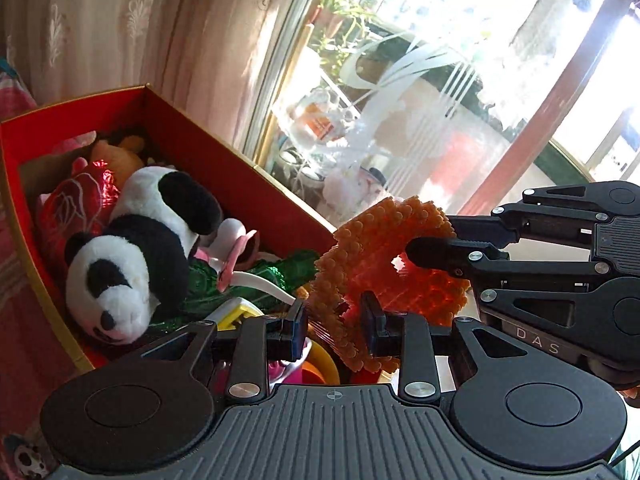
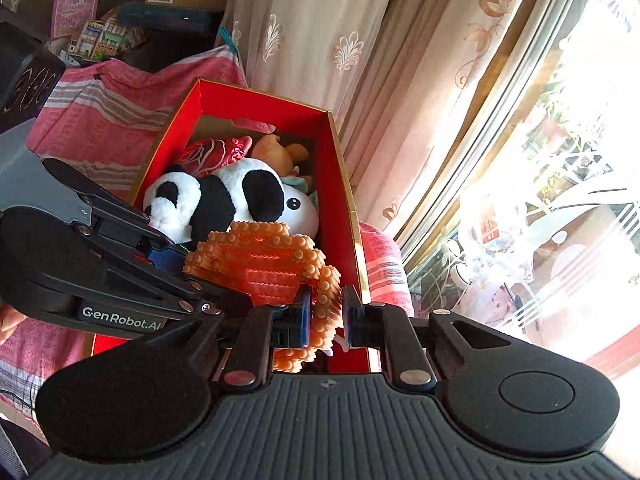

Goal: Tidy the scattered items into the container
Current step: 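Carry the orange basket over the red box with both tools, then open both tools to drop the orange basket into the box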

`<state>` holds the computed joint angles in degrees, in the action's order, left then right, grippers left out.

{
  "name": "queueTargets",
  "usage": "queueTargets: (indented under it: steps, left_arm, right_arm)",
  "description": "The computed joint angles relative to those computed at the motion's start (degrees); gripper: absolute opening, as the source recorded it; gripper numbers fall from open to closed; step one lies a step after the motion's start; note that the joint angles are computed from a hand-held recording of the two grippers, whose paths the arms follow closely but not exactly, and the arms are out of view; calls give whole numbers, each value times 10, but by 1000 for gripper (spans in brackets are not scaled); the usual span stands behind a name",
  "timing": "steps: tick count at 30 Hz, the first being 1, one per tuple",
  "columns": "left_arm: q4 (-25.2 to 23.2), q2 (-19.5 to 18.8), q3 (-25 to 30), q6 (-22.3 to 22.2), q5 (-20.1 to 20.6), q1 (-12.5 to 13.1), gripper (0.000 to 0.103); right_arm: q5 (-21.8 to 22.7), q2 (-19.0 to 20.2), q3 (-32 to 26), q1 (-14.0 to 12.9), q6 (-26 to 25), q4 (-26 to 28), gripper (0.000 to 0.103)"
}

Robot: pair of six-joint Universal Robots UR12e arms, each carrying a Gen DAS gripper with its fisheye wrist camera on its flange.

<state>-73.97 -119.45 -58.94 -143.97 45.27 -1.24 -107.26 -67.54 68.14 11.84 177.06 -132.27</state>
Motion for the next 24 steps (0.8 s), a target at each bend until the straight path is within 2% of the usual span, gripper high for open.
queueTargets:
  steps: [4, 5, 6, 8, 10, 12, 15, 24]
  left_arm:
    - [-9, -12, 11, -11, 18, -8, 28]
    - [-18, -15, 16, -8, 22, -9, 41]
    - [-23, -17, 20, -4, 30, -11, 47]
    - [-17, -16, 17, 1, 39, -13, 70]
    - [16, -11, 3, -2, 41, -12, 80]
    - [22, -11, 4, -3, 37, -12, 81]
    - [13, -10, 8, 1, 26, -10, 82]
    - [-4, -3, -1, 35, 35, -6, 83]
  right_arm:
    - [26, 5, -2, -12, -14, 18, 18]
    - [32, 7, -4, -14, -15, 25, 19]
    - [36, 10, -5, -17, -16, 30, 22]
    - [2, 14, -1, -16, -11, 17, 55]
    - [-3, 11, 8, -20, 1, -6, 63]
    - [8, 6, 15, -25, 16, -22, 64]
    - [-3, 6, 18, -23, 17, -33, 68]
    - [-16, 12, 13, -16, 31, -18, 70]
